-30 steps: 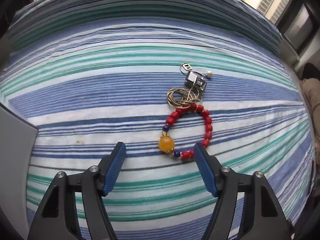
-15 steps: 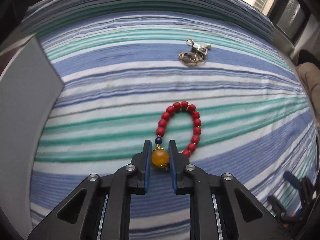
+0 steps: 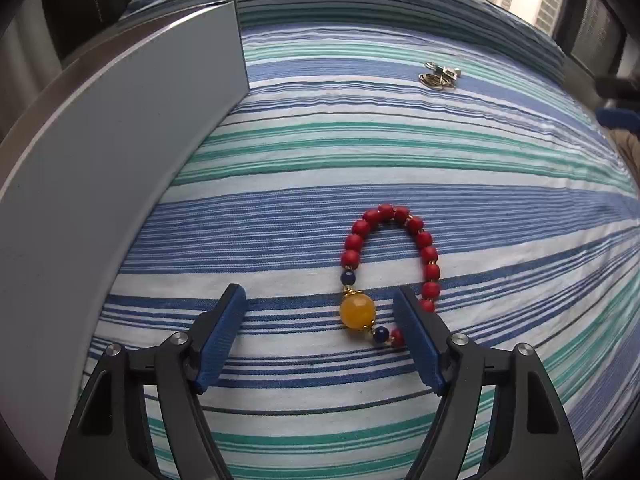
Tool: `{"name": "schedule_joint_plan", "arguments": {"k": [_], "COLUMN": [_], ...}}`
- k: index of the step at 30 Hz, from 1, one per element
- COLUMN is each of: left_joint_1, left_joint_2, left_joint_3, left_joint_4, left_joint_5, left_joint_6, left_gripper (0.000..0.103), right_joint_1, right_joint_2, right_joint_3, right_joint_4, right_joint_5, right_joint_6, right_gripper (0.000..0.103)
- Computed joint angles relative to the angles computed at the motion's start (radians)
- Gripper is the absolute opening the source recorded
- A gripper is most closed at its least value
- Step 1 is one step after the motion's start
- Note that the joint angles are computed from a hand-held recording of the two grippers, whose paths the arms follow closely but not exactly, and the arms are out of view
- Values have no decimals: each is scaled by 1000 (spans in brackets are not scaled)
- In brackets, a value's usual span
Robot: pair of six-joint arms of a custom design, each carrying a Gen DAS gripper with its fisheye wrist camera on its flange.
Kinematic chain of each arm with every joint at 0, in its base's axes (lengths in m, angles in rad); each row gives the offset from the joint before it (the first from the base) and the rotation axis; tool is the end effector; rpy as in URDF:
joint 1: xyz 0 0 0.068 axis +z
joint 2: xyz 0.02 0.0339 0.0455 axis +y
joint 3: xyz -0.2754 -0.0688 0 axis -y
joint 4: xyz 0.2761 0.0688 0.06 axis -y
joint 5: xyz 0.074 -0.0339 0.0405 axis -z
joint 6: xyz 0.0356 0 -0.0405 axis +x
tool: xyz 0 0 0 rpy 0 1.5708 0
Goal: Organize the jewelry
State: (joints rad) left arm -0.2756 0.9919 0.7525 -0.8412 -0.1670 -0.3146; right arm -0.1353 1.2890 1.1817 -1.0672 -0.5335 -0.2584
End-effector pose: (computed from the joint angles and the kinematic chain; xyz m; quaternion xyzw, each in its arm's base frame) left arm 0.1971 -0.0496 0.2406 -0.0391 0.9662 0.0071 0.2549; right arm 0.2648 -0.0178 0.3116 -0.1100 0.9408 0.2163 0.2368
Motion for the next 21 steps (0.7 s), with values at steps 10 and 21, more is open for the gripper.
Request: {"name": "schedule_joint_plan", "arguments": {"k": [10,21], "left_joint_1": [0,8], "left_joint_2": [-65,-105], "left_joint_3": [-59,-75], "left_joint_4": [39,24], "left_joint_5": [-37,-25], "left_joint_6": [-28,-28], "left_gripper": [88,90], "right_joint_1": [238,280], "right_joint_2": [710,470], "right_joint_3": [538,257], "right_joint_4": [183,326], "right_joint_5": [181,246], "right_joint_6": [409,416], "right_gripper": [64,26]}}
